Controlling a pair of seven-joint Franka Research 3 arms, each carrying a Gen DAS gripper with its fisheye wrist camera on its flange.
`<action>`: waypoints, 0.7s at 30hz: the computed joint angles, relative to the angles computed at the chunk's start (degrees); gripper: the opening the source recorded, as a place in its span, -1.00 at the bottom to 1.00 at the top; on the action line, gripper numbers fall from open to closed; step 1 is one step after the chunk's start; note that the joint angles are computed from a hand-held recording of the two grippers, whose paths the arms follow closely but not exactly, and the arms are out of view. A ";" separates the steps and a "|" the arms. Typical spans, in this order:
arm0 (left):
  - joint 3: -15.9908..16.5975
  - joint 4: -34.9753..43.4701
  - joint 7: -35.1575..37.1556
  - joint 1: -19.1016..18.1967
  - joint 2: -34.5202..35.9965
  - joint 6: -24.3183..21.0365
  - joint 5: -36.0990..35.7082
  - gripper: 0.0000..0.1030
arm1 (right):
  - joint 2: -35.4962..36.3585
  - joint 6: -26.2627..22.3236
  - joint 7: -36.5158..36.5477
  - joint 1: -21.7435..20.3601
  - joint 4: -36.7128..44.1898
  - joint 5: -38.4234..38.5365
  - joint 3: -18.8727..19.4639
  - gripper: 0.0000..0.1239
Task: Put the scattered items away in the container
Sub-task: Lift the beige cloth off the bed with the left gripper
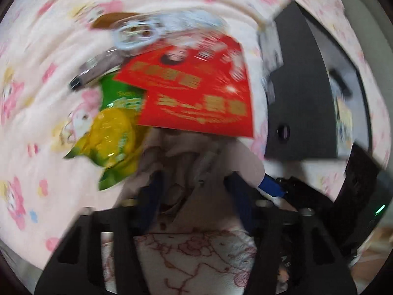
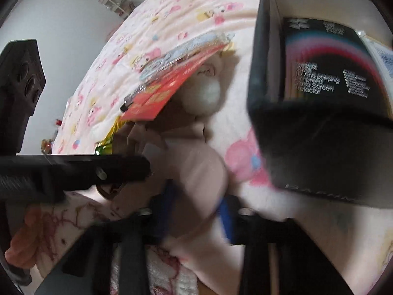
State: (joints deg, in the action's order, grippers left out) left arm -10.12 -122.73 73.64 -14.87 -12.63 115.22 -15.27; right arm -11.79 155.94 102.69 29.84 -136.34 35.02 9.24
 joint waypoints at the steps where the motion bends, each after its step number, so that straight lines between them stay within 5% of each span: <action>1: -0.44 0.72 1.46 -0.50 0.62 -1.12 0.83 -0.60 | -0.72 1.35 -1.83 1.05 -0.78 4.23 -0.89 -0.88; 4: -1.22 -0.92 6.55 -2.52 -1.16 2.70 -0.21 -0.87 | -5.30 4.81 -2.93 1.16 -4.43 7.38 -0.91 -0.94; 13: -0.23 -5.69 20.83 -8.78 -2.96 12.65 -20.88 -0.87 | -26.95 3.64 8.69 -2.91 -19.00 -0.84 1.97 -0.94; 17: -1.09 -7.42 15.85 -7.95 -4.88 16.09 -18.71 -0.85 | -33.70 -1.19 16.46 -7.74 -22.16 -8.21 4.55 -0.94; 19: -1.78 -9.29 9.94 -6.71 -6.67 18.05 -15.26 -0.60 | -35.79 -2.26 19.33 -8.65 -23.01 -10.66 5.19 -0.94; 21: -5.23 -9.84 -3.37 -3.60 -7.95 19.11 -4.55 -0.16 | -35.70 -3.97 20.68 -9.40 -22.54 -13.29 5.11 -0.94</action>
